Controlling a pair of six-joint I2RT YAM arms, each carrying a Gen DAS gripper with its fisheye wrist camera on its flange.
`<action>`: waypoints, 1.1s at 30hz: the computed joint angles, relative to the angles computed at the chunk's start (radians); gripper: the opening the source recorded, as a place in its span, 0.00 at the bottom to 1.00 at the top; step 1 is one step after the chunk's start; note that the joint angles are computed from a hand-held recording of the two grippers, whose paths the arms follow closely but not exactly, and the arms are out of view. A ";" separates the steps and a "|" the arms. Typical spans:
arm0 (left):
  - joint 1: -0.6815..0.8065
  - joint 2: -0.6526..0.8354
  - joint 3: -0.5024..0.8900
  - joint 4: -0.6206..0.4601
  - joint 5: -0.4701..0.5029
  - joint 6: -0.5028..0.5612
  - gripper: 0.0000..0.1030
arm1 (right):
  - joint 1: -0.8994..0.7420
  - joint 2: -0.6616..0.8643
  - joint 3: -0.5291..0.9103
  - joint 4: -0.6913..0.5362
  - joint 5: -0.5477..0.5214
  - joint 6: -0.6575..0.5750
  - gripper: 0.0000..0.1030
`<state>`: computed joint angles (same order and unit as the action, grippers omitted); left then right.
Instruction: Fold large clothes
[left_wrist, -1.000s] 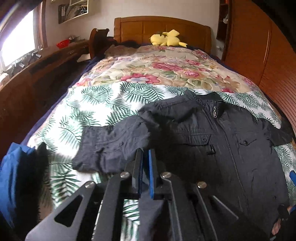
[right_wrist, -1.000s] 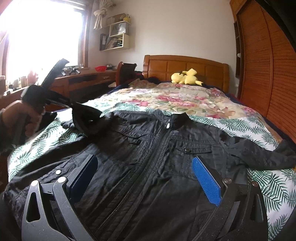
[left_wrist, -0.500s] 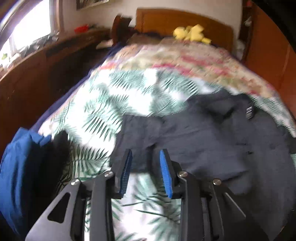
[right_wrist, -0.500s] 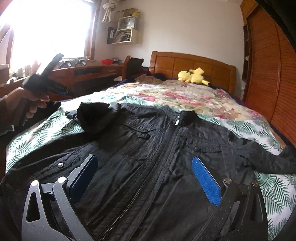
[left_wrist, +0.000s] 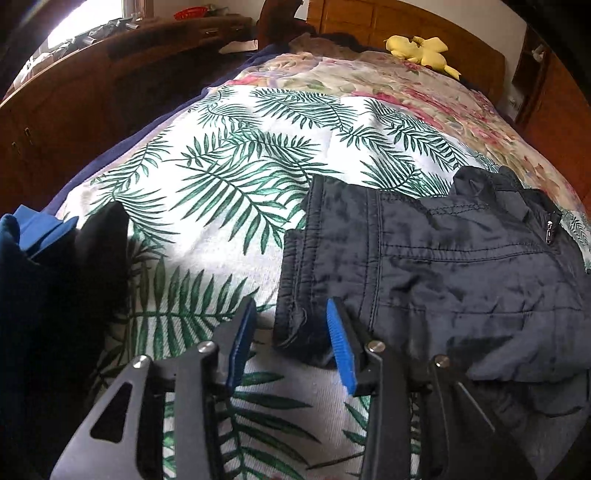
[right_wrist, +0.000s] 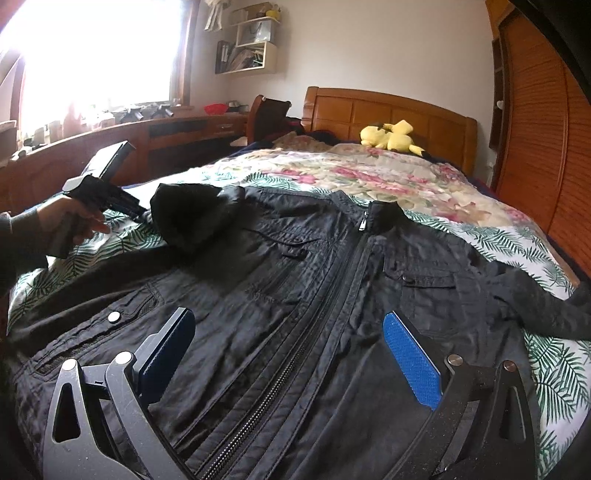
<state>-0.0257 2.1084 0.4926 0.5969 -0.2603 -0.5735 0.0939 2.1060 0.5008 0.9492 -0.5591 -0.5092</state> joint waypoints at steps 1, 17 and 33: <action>0.000 0.002 0.004 -0.002 0.002 -0.001 0.37 | 0.001 0.000 0.002 -0.004 0.000 -0.001 1.00; -0.165 -0.195 -0.025 -0.108 -0.135 -0.093 0.08 | -0.021 -0.008 0.001 -0.010 -0.015 -0.006 1.00; -0.744 -0.486 0.329 -0.697 -0.449 -0.250 0.00 | -0.273 -0.243 -0.183 -0.111 -0.205 -0.094 1.00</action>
